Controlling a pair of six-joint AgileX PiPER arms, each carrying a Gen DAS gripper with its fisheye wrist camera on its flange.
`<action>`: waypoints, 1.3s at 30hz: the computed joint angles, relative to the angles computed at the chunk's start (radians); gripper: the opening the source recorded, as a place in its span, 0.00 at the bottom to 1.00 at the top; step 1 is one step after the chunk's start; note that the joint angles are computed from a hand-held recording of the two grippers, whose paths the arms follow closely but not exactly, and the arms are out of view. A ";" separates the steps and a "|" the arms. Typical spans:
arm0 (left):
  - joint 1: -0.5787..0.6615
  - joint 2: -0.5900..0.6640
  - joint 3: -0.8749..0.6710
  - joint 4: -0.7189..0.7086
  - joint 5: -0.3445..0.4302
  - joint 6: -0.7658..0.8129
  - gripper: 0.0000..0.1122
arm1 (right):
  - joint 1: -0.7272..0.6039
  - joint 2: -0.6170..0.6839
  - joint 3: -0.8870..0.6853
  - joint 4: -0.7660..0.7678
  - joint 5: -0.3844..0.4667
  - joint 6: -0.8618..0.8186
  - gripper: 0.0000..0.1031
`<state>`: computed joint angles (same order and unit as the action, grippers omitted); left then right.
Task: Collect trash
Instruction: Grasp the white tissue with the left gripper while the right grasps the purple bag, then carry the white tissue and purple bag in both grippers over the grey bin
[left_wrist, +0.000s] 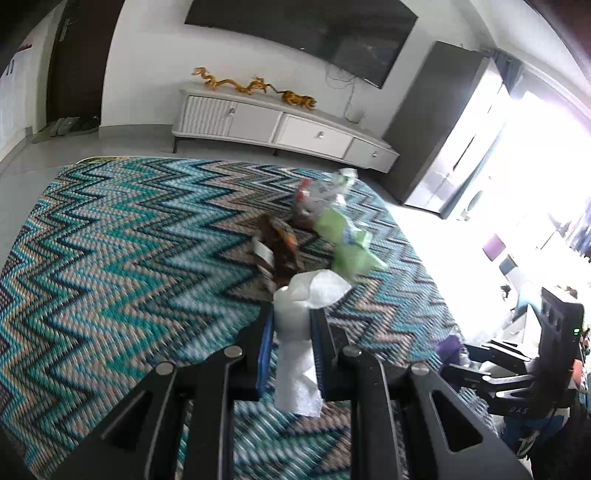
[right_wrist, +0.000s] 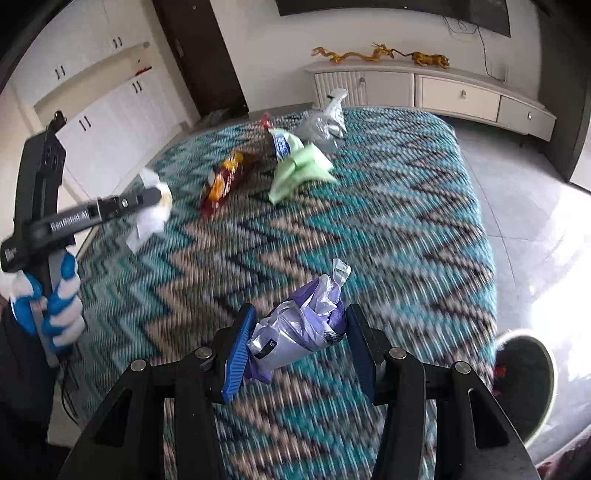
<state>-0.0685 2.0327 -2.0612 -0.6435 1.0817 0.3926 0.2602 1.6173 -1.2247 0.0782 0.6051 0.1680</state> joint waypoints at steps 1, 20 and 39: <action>-0.004 -0.029 0.042 -0.013 -0.006 0.016 0.16 | -0.001 -0.025 0.031 0.004 0.005 -0.002 0.48; -0.175 -0.223 0.395 0.058 -0.070 0.091 0.31 | 0.023 -0.325 0.357 0.019 0.001 0.072 0.63; -0.243 -0.182 0.377 0.139 -0.123 0.022 0.21 | -0.009 -0.358 0.446 0.112 -0.054 0.096 0.28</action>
